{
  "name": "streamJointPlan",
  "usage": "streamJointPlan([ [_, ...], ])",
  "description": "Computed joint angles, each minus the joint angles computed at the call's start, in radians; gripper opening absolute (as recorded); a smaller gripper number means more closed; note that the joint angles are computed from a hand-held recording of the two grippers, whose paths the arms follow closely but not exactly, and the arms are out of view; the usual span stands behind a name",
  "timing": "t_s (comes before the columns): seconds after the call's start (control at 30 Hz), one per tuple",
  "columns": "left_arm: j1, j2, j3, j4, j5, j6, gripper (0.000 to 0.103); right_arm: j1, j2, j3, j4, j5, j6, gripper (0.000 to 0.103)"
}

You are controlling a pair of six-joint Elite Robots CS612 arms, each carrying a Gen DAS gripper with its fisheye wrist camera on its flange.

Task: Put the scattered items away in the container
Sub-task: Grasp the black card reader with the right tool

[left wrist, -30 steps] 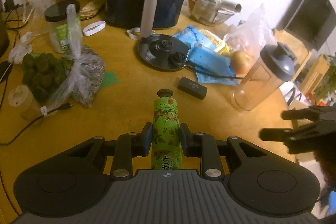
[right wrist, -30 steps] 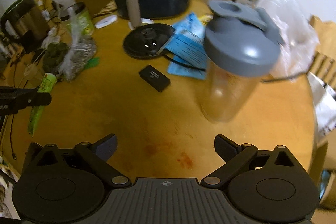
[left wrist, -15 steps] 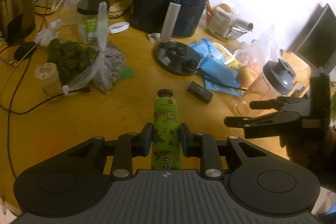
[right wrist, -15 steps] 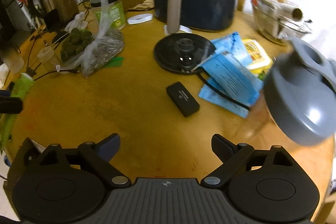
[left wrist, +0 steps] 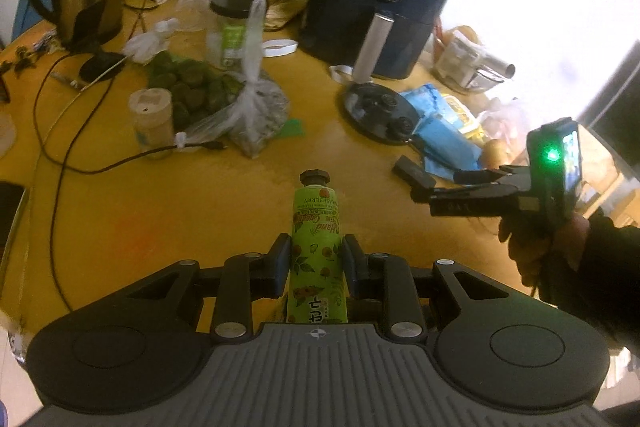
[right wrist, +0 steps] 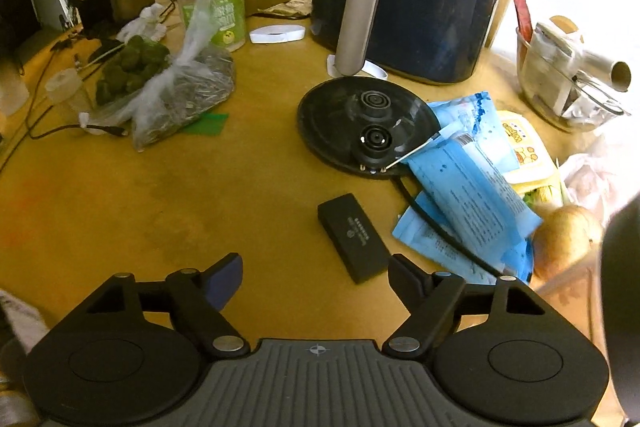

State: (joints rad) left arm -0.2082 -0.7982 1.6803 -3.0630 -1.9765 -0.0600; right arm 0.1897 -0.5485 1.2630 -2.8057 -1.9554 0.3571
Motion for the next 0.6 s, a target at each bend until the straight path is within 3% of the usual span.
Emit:
streamJointPlan([
  [0.2, 0.012, -0.007, 0.020, -0.010, 0.011, -0.031, 0.027, -0.005, 0.033, -0.041, 0.011, -0.027, -0.031, 0.077],
  [0.27, 0.015, -0.008, 0.025, -0.013, 0.013, -0.041, 0.027, -0.007, 0.043, -0.057, 0.028, -0.036, -0.031, 0.071],
  [0.6, 0.026, -0.014, 0.046, -0.029, 0.019, -0.073, 0.027, -0.022, 0.077, -0.105, 0.102, -0.059, 0.024, 0.060],
])
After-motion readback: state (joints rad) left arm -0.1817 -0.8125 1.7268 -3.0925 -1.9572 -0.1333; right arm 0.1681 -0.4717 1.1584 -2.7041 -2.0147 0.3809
